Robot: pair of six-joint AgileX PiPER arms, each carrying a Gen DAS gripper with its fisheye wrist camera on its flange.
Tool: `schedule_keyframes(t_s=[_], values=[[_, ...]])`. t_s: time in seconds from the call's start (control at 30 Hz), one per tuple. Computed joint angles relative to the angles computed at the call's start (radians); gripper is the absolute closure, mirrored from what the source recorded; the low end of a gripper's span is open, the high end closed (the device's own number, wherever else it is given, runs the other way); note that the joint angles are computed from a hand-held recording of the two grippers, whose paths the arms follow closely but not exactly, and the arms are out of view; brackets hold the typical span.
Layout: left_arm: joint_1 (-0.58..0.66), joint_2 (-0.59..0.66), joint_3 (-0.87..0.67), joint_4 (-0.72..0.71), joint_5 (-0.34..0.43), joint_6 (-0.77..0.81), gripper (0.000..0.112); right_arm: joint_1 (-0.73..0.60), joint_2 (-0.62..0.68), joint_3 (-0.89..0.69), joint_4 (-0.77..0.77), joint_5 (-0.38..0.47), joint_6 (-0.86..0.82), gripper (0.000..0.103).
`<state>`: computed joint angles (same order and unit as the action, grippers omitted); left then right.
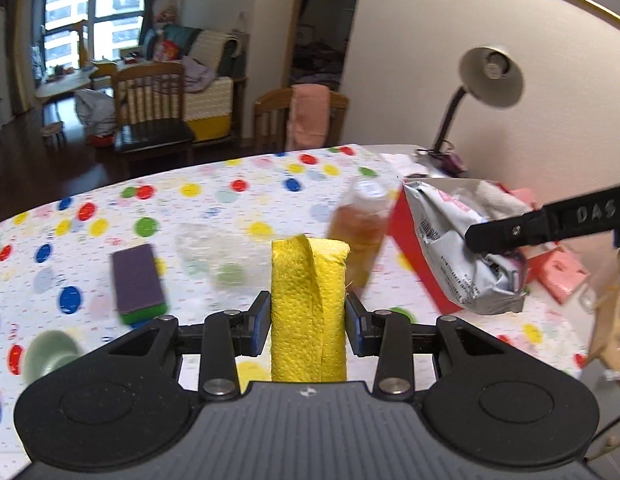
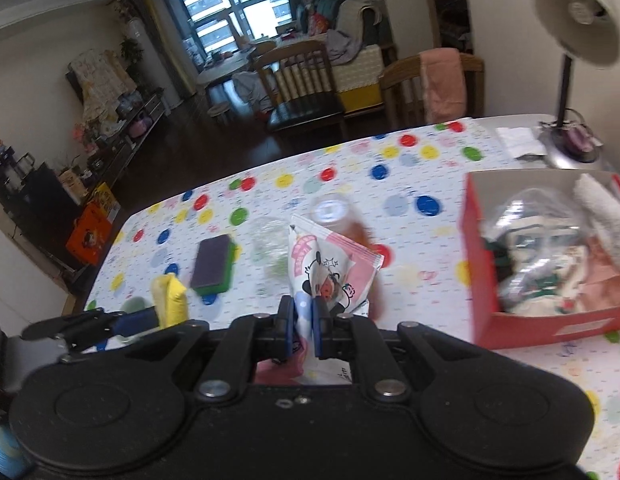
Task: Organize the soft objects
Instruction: 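Carry both items over the shoebox and lower them inside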
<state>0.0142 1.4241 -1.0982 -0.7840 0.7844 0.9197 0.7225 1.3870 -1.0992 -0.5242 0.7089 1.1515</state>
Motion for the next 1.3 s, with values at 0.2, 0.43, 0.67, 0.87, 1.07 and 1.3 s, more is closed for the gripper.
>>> schedule_keyframes(t_s=[0.2,0.43,0.67,0.87,1.07,1.3], values=[[-0.173,0.014,-0.092,0.122,0.002,-0.211,0.075,-0.121,-0.155,0.137,0.032,-0.013,-0.091,0.094],[-0.371,0.106,-0.245,0.281,0.002,-0.458,0.075,-0.398,-0.279,0.244,0.215,-0.075,-0.399,0.094],[-0.555,0.246,-0.416,0.444,0.002,-0.655,0.075,-0.741,-0.294,0.279,0.508,-0.147,-0.836,0.094],[-0.666,0.431,-0.644,0.548,0.065,-0.783,0.075,-0.938,-0.222,0.273,0.661,-0.198,-1.101,0.094],[-0.743,0.633,-0.915,0.619,0.168,-0.864,0.075,-1.066,-0.133,0.271,0.822,-0.236,-1.350,0.094],[-0.785,0.949,-1.429,0.644,0.410,-0.938,0.075,-1.122,-0.033,0.296,0.996,-0.303,-1.584,0.094]])
